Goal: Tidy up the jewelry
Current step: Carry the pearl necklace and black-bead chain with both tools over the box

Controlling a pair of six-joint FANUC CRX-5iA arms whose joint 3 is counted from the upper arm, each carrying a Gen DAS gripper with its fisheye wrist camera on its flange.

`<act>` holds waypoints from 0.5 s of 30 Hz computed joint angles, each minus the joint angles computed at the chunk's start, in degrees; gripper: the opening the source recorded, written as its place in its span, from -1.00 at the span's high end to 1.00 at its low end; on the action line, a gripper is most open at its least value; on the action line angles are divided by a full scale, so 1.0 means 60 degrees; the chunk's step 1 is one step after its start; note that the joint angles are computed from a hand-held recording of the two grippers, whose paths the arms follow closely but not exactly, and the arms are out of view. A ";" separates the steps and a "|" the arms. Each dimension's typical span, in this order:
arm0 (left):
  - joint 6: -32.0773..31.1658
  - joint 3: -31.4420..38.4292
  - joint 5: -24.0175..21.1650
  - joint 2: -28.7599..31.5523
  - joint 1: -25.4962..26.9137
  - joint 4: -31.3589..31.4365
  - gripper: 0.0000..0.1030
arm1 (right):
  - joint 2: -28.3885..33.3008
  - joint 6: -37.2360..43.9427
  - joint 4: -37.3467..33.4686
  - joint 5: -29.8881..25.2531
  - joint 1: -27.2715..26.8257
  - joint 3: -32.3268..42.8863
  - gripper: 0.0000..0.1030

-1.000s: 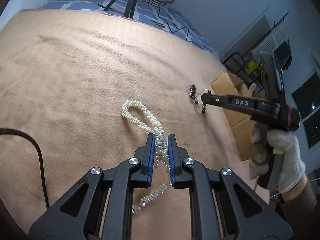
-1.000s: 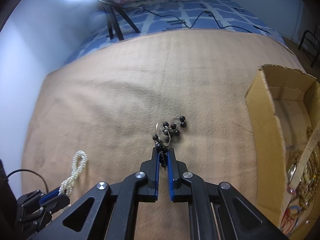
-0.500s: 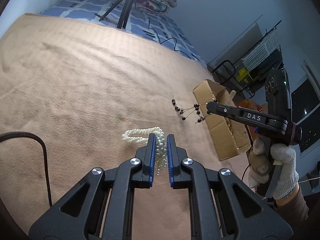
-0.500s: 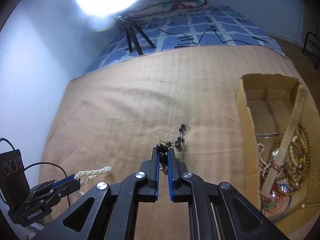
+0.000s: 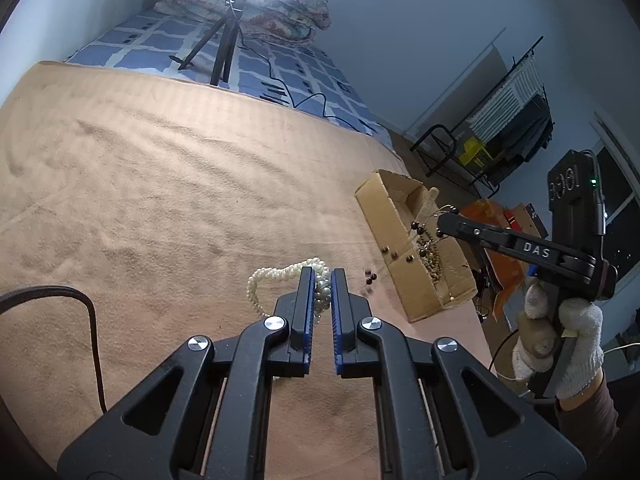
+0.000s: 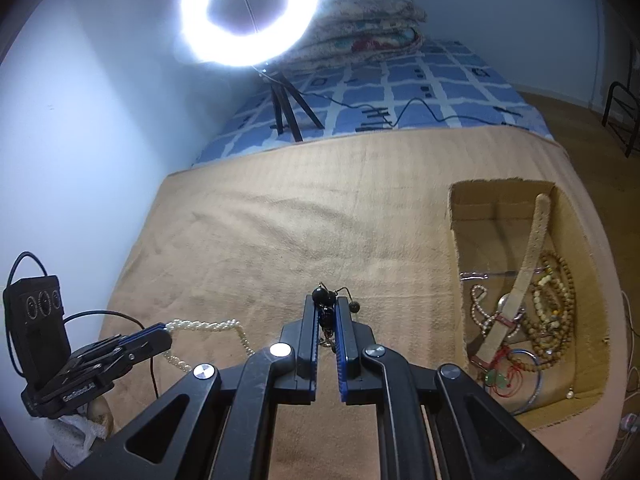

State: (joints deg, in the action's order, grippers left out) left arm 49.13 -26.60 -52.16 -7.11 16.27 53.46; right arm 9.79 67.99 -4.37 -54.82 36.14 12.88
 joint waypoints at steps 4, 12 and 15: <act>0.0045 0.0121 -0.0122 -0.0111 -0.0043 0.0038 0.90 | -0.0294 0.0062 0.0057 -0.0014 0.0028 -0.0073 0.91; -0.0009 0.0687 -0.0276 -0.0310 -0.0322 0.0141 0.90 | -0.1023 0.0101 0.0284 0.0122 0.0044 -0.0333 0.91; 0.0003 0.0906 -0.0207 -0.0335 -0.0575 0.0188 0.90 | -0.1245 0.0073 0.0380 0.0180 0.0026 -0.0431 0.91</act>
State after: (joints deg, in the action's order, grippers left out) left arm 49.15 -21.16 -53.40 -9.12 12.82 54.59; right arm 2.32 68.43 -2.08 -53.74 36.30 10.30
